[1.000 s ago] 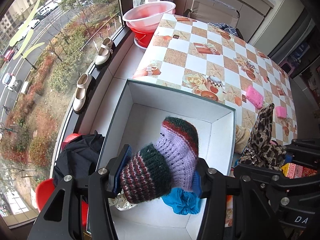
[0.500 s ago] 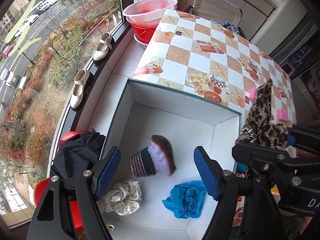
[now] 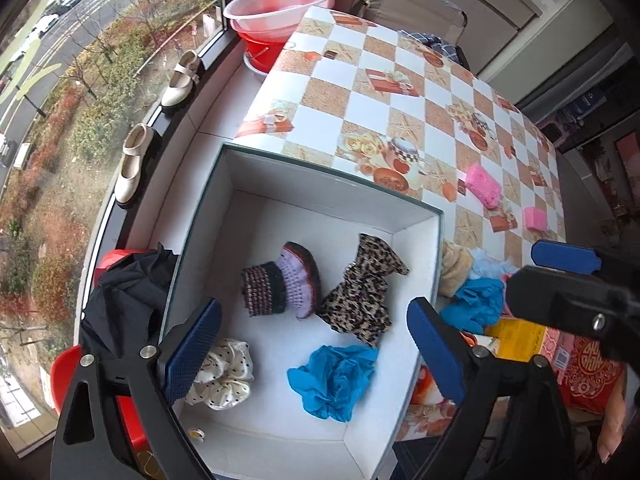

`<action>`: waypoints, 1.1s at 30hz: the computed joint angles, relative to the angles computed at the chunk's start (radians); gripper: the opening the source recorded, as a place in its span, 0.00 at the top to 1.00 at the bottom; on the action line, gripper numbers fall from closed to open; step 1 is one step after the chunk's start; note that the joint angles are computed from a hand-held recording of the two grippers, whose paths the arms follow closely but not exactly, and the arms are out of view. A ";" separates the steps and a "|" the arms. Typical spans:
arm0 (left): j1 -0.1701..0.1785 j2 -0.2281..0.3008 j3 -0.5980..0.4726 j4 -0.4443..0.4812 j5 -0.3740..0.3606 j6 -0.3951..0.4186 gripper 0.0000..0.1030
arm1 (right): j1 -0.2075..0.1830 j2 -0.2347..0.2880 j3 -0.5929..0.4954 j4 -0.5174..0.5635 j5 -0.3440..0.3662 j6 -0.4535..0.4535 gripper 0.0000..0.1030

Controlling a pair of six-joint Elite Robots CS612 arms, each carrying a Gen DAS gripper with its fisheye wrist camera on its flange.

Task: Organize soft objects
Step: 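Open both tools to drop the hats and scarf into the box, then move both tools back toward the remaining soft items on the table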

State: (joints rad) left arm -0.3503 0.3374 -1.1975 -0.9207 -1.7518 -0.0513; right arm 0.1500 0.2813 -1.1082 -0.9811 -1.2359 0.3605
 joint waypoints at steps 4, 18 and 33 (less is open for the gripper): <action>-0.026 -0.001 -0.027 0.033 -0.005 0.073 0.08 | -0.027 0.031 -0.107 0.037 0.018 0.084 0.04; -0.155 -0.003 -0.013 0.076 0.112 0.291 0.08 | -0.151 0.089 -0.342 0.340 -0.096 0.162 0.01; -0.254 -0.015 0.184 0.108 0.399 0.424 0.08 | -0.204 0.193 -0.231 0.534 0.143 -0.127 0.01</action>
